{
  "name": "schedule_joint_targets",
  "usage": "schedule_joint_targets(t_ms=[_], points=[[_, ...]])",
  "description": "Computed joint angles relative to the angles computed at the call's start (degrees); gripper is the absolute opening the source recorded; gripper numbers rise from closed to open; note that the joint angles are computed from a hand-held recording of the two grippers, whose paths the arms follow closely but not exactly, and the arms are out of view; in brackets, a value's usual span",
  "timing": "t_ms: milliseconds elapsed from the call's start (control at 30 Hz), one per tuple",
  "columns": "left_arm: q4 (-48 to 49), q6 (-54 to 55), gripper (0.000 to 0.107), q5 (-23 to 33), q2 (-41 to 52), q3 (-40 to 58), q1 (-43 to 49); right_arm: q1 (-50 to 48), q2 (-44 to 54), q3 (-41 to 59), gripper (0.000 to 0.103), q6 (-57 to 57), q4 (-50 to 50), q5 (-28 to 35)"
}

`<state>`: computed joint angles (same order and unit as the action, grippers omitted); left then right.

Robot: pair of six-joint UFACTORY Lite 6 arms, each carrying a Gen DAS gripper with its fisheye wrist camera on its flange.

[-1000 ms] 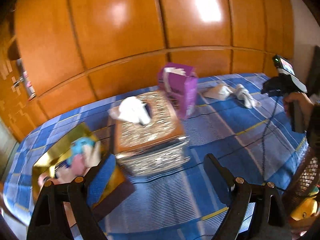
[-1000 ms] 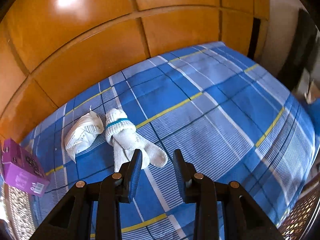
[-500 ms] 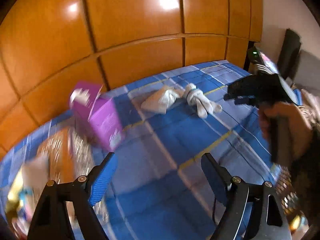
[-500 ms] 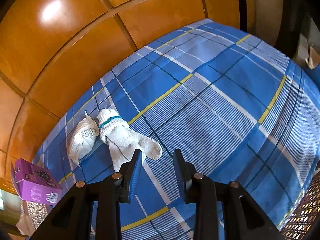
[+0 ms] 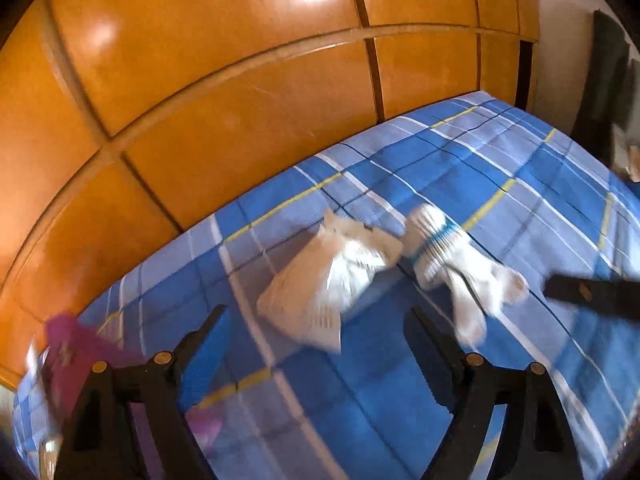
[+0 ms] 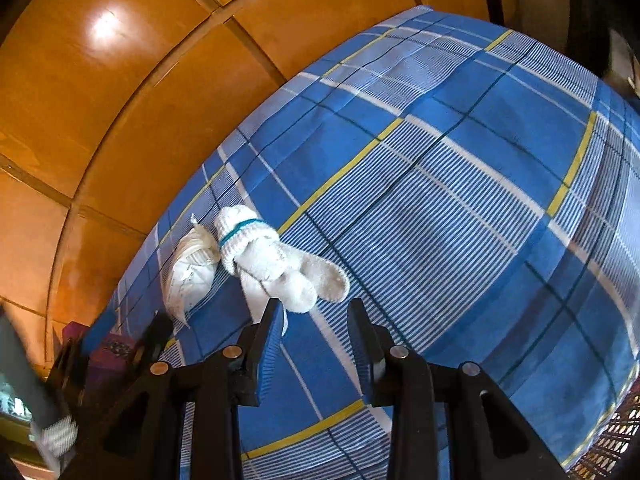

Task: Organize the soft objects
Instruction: 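Grasp the white wrapped packet with left tool while right grasps the white socks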

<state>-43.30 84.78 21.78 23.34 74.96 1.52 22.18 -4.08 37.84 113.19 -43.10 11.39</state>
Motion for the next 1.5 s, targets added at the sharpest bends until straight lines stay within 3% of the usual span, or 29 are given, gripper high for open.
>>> schedule_joint_targets(t_ms=[167, 333, 400, 467, 667, 800, 933, 1000, 1133, 1200, 1300, 1333, 1400, 1500], points=[[12.9, -14.7, 0.095, -0.8, 12.5, 12.9, -4.7, -0.8, -0.7, -1.3, 0.033, -0.4, 1.0, -2.9], [20.1, -19.2, 0.095, -1.0, 20.9, 20.3, -6.9, -1.1, -0.7, -1.5, 0.033, -1.4, 2.4, -4.1], [21.7, -20.9, 0.086, 0.6, 23.6, 22.6, -6.7, -1.1, -0.7, -1.4, 0.033, -1.4, 2.3, -4.1], [15.3, -16.4, 0.065, 4.0, 23.8, 23.5, -5.1, -1.0, -0.8, -1.4, 0.033, -0.4, 1.1, -3.9], [7.4, -7.6, 0.057, 3.1, 14.9, 10.5, -2.9, -0.6, -0.5, -0.7, 0.033, -0.4, 0.7, -2.8], [0.2, 1.4, 0.058, 1.5, 5.6, -3.1, 0.5, -0.7, 1.7, 1.0, 0.033, -8.8, 9.2, -0.9], [-7.6, 13.0, 0.058, 3.3, -4.1, -15.7, 7.2, -0.3, 5.2, 4.8, 0.033, -21.1, 18.5, 1.1], [-9.7, 18.4, 0.058, 5.7, -8.0, -20.3, 11.7, 0.3, 9.2, 9.9, 0.039, -30.4, 23.3, 3.9], [-10.5, 24.9, 0.058, 10.3, -12.9, -25.6, 20.5, 0.5, 19.4, 23.5, 0.045, -40.1, 21.4, 11.1], [-9.8, 26.4, 0.058, 12.7, -13.8, -26.4, 24.8, -0.1, 26.3, 31.6, 0.053, -45.0, 20.6, 15.1], [-10.0, 29.8, 0.058, 14.6, -14.4, -27.4, 29.5, -1.2, 36.6, 41.7, 0.053, -52.6, 22.7, 18.9], [-10.9, 31.7, 0.058, 14.9, -14.5, -27.9, 30.6, -1.3, 38.5, 42.9, 0.052, -53.1, 22.9, 18.9], [-12.9, 35.3, 0.058, 15.1, -14.4, -28.7, 32.0, -0.1, 38.9, 42.4, 0.03, -47.3, 17.1, 20.3], [-16.8, 41.0, 0.058, 15.1, -13.8, -29.8, 33.0, 1.3, 36.0, 38.8, 0.022, -46.4, 17.4, 20.0]])
